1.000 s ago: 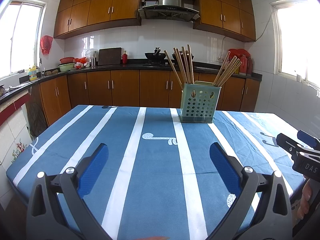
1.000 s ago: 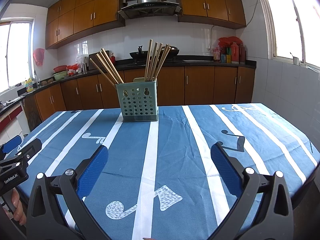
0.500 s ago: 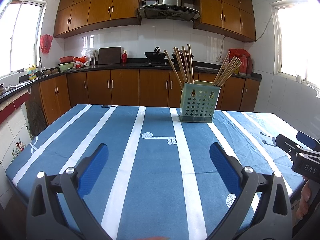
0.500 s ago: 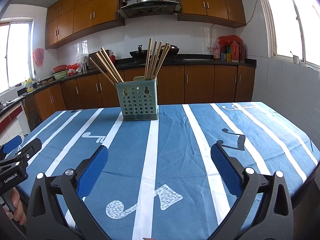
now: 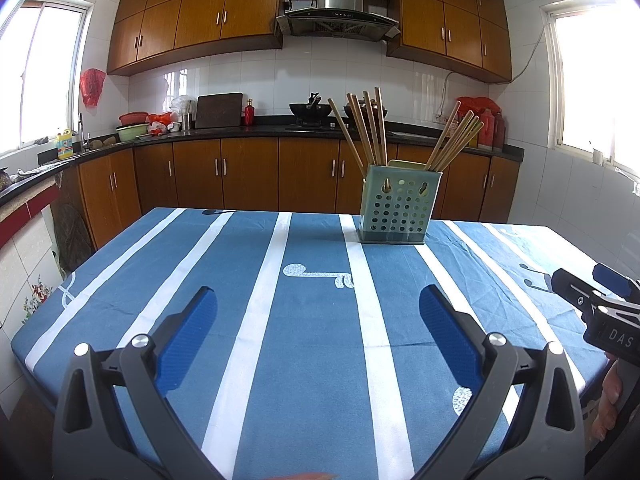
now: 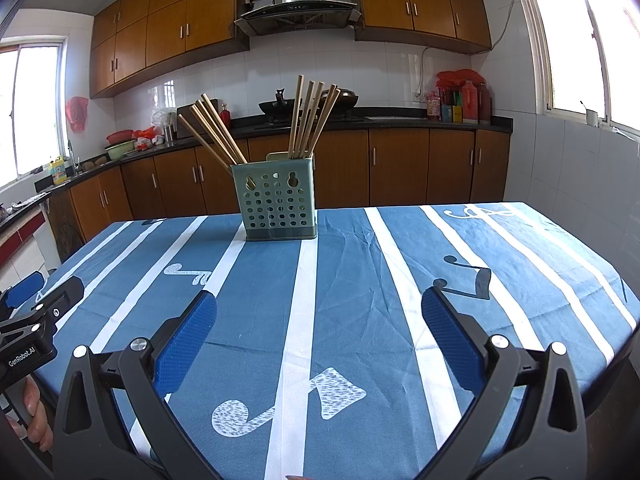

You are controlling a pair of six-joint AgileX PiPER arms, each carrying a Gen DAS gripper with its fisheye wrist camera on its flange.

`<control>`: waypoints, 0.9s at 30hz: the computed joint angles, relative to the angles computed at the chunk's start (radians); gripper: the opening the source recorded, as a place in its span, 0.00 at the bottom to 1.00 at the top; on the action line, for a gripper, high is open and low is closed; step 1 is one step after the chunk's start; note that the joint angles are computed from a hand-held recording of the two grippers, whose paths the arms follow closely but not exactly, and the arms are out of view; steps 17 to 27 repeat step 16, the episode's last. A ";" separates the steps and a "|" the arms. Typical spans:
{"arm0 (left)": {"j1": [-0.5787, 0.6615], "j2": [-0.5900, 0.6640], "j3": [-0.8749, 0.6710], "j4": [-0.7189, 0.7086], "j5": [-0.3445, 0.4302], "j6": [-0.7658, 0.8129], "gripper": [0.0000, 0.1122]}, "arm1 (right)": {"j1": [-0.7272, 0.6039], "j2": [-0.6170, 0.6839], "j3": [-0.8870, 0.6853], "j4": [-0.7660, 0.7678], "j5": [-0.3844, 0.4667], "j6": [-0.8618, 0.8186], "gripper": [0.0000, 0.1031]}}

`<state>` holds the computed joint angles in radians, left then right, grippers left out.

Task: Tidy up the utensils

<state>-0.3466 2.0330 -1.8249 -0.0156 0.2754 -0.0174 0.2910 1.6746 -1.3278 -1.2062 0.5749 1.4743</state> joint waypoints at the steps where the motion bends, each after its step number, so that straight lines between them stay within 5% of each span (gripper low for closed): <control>1: -0.001 0.000 0.001 0.000 0.000 0.000 0.88 | 0.001 0.000 0.000 0.000 0.000 0.001 0.98; 27: -0.010 -0.022 0.048 0.052 -0.024 -0.058 0.88 | 0.002 0.001 0.000 -0.001 0.002 0.005 0.98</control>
